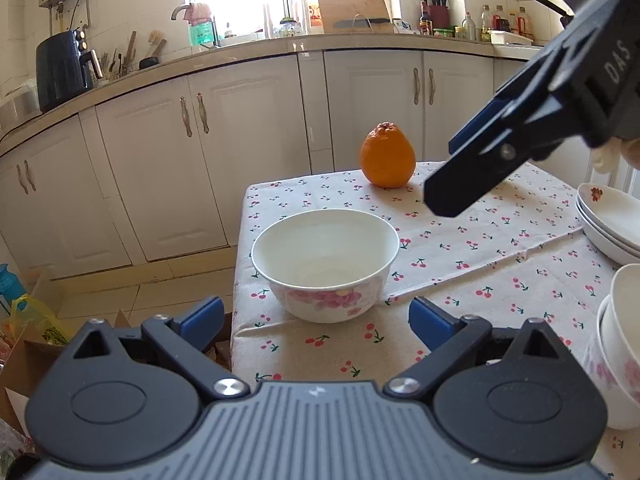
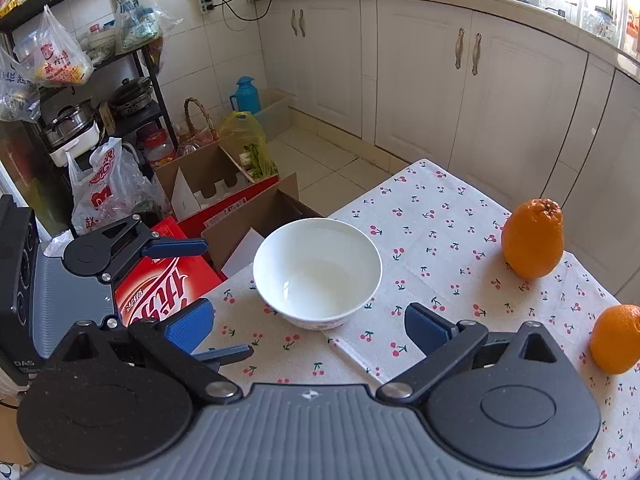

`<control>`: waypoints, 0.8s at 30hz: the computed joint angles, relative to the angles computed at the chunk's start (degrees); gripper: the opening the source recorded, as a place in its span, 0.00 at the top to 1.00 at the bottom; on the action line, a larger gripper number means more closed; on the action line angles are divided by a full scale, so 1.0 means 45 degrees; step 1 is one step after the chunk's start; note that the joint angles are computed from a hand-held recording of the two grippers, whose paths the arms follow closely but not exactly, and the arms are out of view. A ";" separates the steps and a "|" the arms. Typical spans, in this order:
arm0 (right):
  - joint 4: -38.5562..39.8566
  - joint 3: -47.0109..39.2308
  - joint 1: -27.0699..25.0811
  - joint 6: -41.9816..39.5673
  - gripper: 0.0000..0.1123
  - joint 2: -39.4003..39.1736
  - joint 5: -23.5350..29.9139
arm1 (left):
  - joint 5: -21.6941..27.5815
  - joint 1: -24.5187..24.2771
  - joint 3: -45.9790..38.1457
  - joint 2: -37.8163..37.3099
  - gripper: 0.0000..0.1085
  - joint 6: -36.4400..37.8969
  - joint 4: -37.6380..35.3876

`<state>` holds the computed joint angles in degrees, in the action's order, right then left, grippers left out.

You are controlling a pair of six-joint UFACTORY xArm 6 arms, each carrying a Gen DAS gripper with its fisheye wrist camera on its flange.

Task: Organize plates and bowls
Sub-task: 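Reach the right tool to the remaining white bowl's rim and close it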

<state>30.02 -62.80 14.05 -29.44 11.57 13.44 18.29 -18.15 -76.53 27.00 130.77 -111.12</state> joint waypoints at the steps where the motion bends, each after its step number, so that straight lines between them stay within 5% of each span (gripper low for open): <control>1: -0.0026 -0.0456 -0.0100 0.0021 0.08 0.0383 0.0274 | 0.0042 -0.0014 -0.0201 0.0192 0.09 -0.0174 0.0198; 10: 0.0208 -0.3539 -0.0670 -0.0188 0.11 0.3028 0.1898 | 0.0130 -0.0145 -0.1811 0.1673 0.09 -0.1898 0.1995; 24: 0.0725 -0.5527 -0.0981 -0.0617 0.33 0.4771 0.3168 | 0.0315 -0.0221 -0.2462 0.2255 0.13 -0.2227 0.2359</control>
<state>33.29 -87.67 9.64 -32.22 33.03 27.70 19.71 -19.15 -87.61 37.15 120.74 -100.50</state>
